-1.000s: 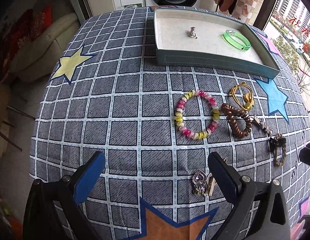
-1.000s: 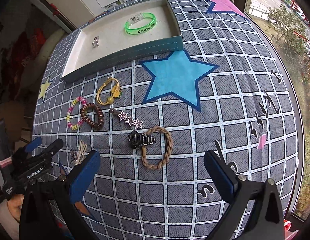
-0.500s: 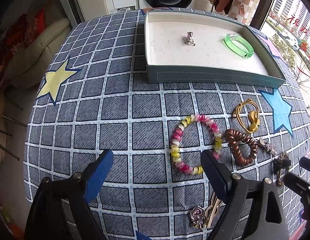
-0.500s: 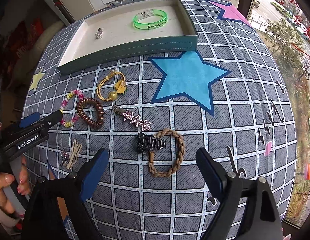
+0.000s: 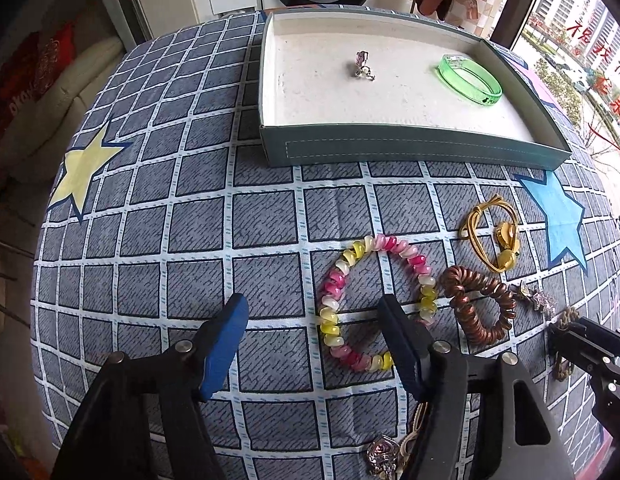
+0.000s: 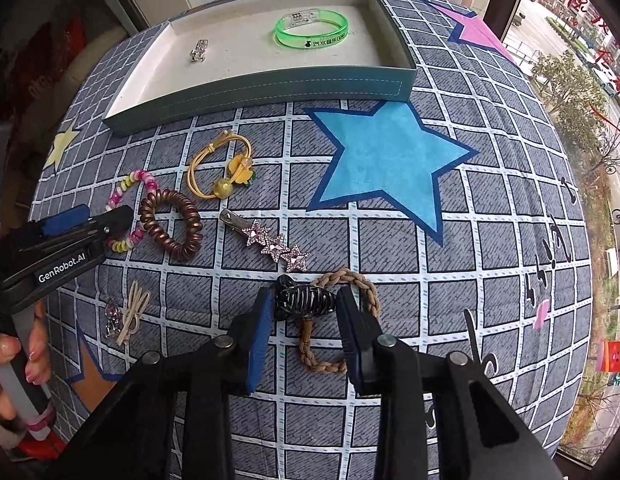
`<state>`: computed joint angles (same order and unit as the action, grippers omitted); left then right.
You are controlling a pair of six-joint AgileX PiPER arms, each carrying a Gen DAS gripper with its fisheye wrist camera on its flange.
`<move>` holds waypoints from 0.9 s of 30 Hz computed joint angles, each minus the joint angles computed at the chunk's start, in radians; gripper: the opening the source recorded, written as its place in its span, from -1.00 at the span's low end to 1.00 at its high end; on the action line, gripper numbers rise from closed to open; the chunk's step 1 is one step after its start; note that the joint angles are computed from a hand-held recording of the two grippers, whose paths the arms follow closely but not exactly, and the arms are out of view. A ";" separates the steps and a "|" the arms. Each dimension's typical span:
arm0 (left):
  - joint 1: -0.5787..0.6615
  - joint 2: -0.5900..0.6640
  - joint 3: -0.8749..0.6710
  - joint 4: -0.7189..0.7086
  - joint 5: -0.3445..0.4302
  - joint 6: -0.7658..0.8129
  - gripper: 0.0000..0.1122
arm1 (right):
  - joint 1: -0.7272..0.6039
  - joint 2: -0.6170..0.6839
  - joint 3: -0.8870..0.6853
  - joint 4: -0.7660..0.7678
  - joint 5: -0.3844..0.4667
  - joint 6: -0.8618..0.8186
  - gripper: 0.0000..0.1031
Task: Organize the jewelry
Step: 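Grasp the black claw clip with the right tool while the left tool grasps the beaded bracelet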
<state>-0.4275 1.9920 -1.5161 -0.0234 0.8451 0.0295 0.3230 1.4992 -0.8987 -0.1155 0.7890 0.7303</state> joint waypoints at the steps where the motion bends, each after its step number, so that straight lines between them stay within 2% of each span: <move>1: 0.002 0.001 -0.001 -0.007 -0.002 0.010 0.34 | -0.002 -0.008 0.007 0.005 -0.009 -0.003 -0.54; 2: 0.001 -0.001 -0.001 -0.013 -0.007 0.018 0.16 | 0.001 -0.014 0.009 0.000 -0.010 0.002 -0.63; 3: -0.014 -0.001 -0.001 -0.007 -0.011 0.010 0.07 | 0.007 -0.018 0.009 -0.014 -0.006 0.014 -0.67; 5: -0.025 0.003 -0.013 -0.017 -0.009 0.030 -0.44 | 0.006 -0.023 0.005 -0.021 -0.005 0.021 -0.76; 6: -0.027 0.007 -0.020 -0.024 -0.004 0.044 -0.58 | -0.007 -0.033 0.010 -0.002 -0.011 0.006 -0.77; 7: -0.027 0.011 -0.028 -0.036 0.002 0.058 -0.62 | -0.029 -0.042 0.018 0.034 -0.023 -0.021 -0.79; 10: -0.010 0.021 -0.055 -0.124 0.029 0.105 -0.62 | -0.093 -0.074 0.041 0.126 -0.044 -0.093 -0.83; 20: 0.032 -0.042 -0.049 -0.224 0.048 0.161 -0.62 | -0.246 -0.154 0.061 0.370 -0.054 -0.298 -0.83; 27: 0.061 -0.077 -0.077 -0.271 0.078 0.176 -0.62 | -0.310 -0.179 0.040 0.418 -0.023 -0.359 -0.83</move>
<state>-0.3663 1.9155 -1.5935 -0.2945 0.9227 0.2052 0.0131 1.3204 -0.8591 0.3022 0.7660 0.3716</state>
